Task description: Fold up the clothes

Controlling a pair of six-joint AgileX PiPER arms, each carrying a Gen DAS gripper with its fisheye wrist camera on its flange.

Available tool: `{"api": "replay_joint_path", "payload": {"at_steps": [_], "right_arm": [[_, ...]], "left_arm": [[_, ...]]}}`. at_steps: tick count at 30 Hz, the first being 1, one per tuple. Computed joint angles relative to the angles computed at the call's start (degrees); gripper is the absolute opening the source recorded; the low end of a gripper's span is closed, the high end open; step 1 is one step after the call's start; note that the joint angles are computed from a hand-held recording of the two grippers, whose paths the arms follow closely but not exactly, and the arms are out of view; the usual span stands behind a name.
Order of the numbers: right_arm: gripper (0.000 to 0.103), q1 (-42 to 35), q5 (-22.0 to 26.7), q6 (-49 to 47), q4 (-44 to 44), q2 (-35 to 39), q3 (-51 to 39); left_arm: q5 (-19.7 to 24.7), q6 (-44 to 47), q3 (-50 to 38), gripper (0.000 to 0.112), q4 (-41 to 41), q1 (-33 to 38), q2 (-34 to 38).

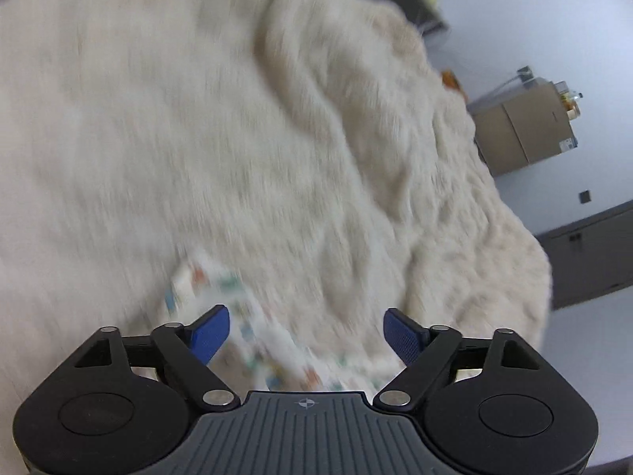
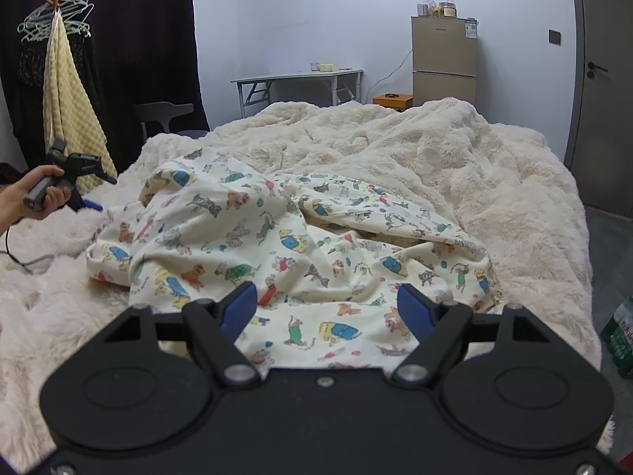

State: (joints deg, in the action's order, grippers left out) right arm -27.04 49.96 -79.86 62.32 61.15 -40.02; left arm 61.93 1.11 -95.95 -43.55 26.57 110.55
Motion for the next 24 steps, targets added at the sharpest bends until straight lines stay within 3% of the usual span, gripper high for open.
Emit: {"api": "replay_joint_path", "payload": {"at_steps": [4, 6, 8, 11, 17, 19, 24], "right_arm": [[0.076, 0.2, -0.4, 0.0, 0.1, -0.3, 0.2], [0.076, -0.1, -0.3, -0.3, 0.3, -0.5, 0.2], [0.077, -0.4, -0.4, -0.6, 0.5, -0.7, 0.2], [0.077, -0.5, -0.6, -0.8, 0.8, -0.6, 0.3], [0.077, 0.3, -1.1, -0.9, 0.6, -0.8, 0.5], [0.077, 0.5, -1.3, -1.0, 0.6, -1.1, 0.7], [0.077, -0.2, -1.3, -1.2, 1.3, -1.7, 0.6]], "left_arm": [[2.8, 0.5, -1.8, 0.073, 0.3, -2.7, 2.7], [2.0, -0.6, -3.0, 0.065, 6.1, -6.4, 3.4], [1.3, -2.4, -3.7, 0.033, 10.2, -8.8, 4.0], [-1.2, -4.1, -3.4, 0.005, 13.6, -11.2, 3.4], [-10.5, -11.1, -7.8, 0.002, 24.0, -16.4, -0.6], [-17.9, -12.9, -7.6, 0.002, 26.4, -17.8, -3.8], [-46.5, -5.0, 9.3, 0.0, 14.3, -16.8, -19.9]]}}
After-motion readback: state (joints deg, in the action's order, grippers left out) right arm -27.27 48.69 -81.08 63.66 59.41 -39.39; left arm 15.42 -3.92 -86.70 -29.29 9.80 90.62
